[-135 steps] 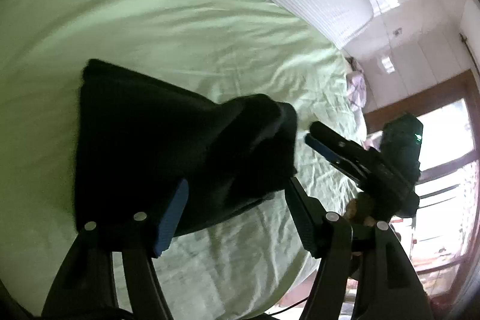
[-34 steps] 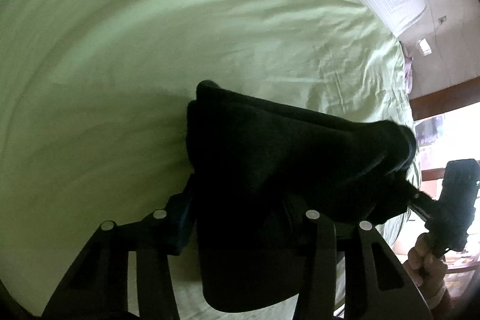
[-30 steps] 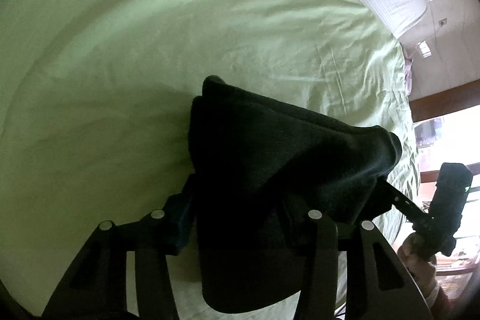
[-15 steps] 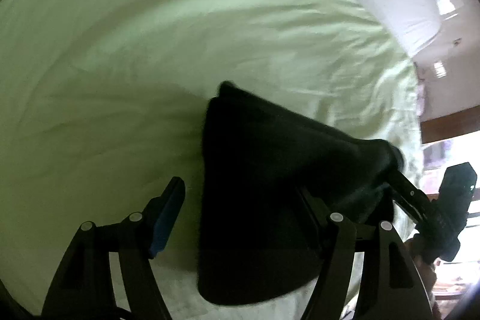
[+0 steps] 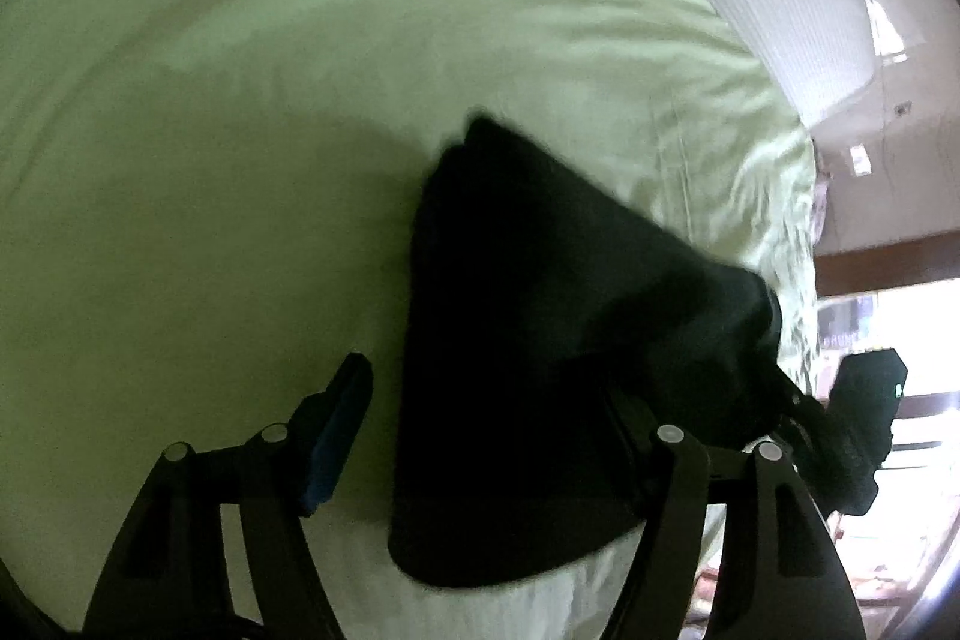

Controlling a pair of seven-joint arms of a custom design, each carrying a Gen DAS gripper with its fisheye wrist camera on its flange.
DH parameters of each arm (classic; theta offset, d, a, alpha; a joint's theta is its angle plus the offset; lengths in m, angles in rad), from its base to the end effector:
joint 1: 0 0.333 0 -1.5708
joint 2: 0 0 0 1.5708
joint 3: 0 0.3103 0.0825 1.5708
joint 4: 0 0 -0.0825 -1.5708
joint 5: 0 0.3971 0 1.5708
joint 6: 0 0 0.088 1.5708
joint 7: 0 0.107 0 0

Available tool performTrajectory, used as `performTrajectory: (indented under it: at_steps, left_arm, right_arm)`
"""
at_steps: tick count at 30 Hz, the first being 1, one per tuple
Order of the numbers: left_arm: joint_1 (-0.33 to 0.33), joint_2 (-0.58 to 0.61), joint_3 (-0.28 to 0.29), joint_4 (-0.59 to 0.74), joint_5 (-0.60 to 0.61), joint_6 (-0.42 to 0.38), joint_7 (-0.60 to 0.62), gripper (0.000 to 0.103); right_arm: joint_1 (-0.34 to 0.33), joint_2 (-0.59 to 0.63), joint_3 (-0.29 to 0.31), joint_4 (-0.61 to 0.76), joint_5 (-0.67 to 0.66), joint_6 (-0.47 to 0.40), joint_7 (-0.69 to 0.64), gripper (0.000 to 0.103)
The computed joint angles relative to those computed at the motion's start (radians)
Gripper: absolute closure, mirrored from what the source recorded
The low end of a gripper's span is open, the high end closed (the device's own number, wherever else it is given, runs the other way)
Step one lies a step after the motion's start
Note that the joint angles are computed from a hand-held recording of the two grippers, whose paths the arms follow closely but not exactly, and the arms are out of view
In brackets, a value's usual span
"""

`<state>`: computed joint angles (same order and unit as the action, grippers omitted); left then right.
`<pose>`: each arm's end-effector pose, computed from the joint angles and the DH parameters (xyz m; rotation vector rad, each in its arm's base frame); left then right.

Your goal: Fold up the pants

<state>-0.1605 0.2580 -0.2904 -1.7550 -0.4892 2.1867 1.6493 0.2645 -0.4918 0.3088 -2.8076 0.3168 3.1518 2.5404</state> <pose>0.5918 -0.2904 0.4381 1.6855 -2.1974 0.5985 0.3607 0.1980 0.4221 -0.9907 2.0935 -0.0425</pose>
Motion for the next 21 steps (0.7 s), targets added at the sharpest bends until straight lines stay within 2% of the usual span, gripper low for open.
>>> performTrajectory:
  at_steps: [2, 3, 5, 6, 9, 10, 12, 13, 17, 21]
  left_arm:
    - [-0.002, -0.015, -0.002, -0.025, 0.003, -0.005, 0.009, 0.031]
    - [-0.006, -0.015, -0.001, -0.032, 0.011, 0.001, 0.007, 0.030]
    - [-0.009, -0.007, 0.002, -0.042, 0.012, 0.016, -0.005, 0.030]
    - [-0.006, -0.002, 0.001, -0.042, 0.001, 0.024, -0.008, 0.030]
    - [-0.002, 0.010, -0.003, -0.038, -0.011, 0.040, -0.008, 0.033]
    - [0.000, 0.012, -0.004, -0.036, -0.015, 0.040, -0.004, 0.035]
    - [0.013, 0.009, -0.013, -0.039, -0.051, 0.032, 0.022, 0.050]
    - [0.018, 0.004, -0.017, -0.042, -0.073, 0.026, 0.038, 0.056]
    - [0.015, -0.031, -0.015, -0.062, -0.088, 0.045, 0.084, 0.068]
    - [0.028, -0.078, -0.004, -0.082, -0.175, 0.050, 0.143, 0.071]
  right_arm:
    - [0.024, 0.005, -0.021, -0.005, 0.001, -0.010, -0.015, 0.036]
    - [0.017, 0.010, -0.013, -0.003, -0.004, -0.035, -0.015, 0.036]
    - [0.064, 0.035, -0.051, -0.024, 0.021, 0.030, -0.018, 0.036]
    - [0.069, 0.039, -0.052, -0.031, 0.031, 0.054, -0.016, 0.036]
    - [0.040, 0.044, -0.023, -0.014, 0.024, 0.031, -0.030, 0.037]
    - [0.048, 0.047, -0.033, -0.011, 0.026, 0.030, -0.037, 0.039]
    - [0.128, 0.069, -0.105, -0.003, 0.063, 0.062, -0.075, 0.048]
    - [0.131, 0.063, -0.111, -0.002, 0.058, 0.050, -0.080, 0.050]
    - [0.050, 0.042, -0.026, 0.029, 0.032, -0.010, -0.069, 0.059]
    - [0.010, 0.024, 0.007, 0.055, -0.008, -0.029, -0.056, 0.061]
